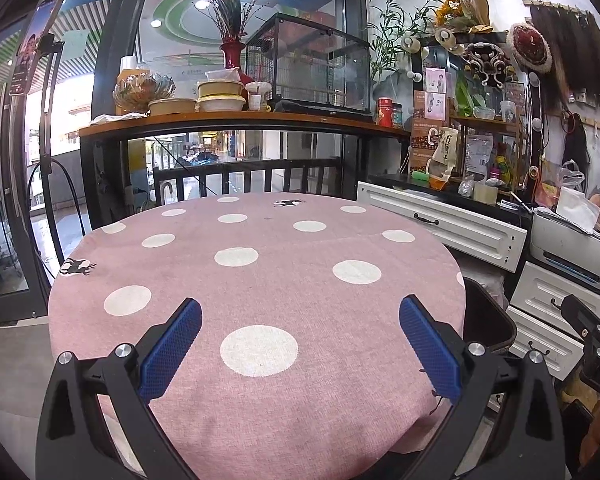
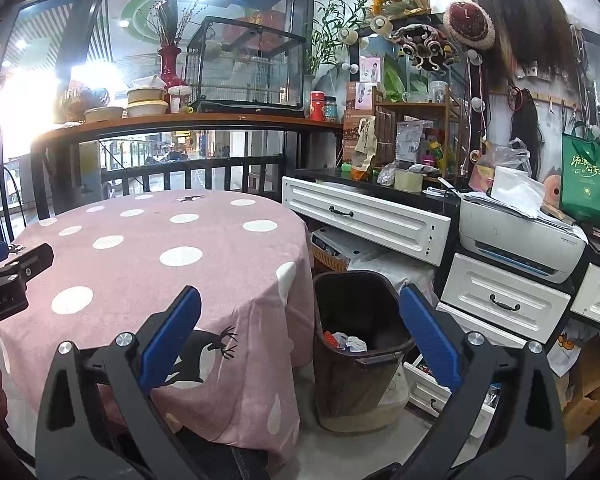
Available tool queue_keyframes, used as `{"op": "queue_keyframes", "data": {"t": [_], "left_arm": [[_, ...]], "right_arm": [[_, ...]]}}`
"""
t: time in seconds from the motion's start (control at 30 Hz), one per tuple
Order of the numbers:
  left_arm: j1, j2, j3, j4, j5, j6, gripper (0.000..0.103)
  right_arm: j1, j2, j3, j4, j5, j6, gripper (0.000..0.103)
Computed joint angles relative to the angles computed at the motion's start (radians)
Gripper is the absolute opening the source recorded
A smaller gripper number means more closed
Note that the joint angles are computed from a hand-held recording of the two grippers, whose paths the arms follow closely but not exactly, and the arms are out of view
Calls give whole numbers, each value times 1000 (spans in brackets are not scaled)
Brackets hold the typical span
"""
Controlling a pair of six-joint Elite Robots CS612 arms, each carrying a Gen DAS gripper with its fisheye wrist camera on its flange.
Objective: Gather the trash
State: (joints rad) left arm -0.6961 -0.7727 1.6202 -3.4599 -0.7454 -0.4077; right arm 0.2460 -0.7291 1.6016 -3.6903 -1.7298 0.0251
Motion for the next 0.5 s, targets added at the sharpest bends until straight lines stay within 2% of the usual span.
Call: {"op": "queue_keyframes", "data": {"t": [0.4, 0.5], "left_arm": [[-1, -1, -4, 9, -4, 0, 98], [3, -4, -2, 15, -26, -4, 98]], "right_arm": [[0, 0, 0, 1, -1, 3, 98], [0, -1, 0, 3, 0, 6, 98]]}}
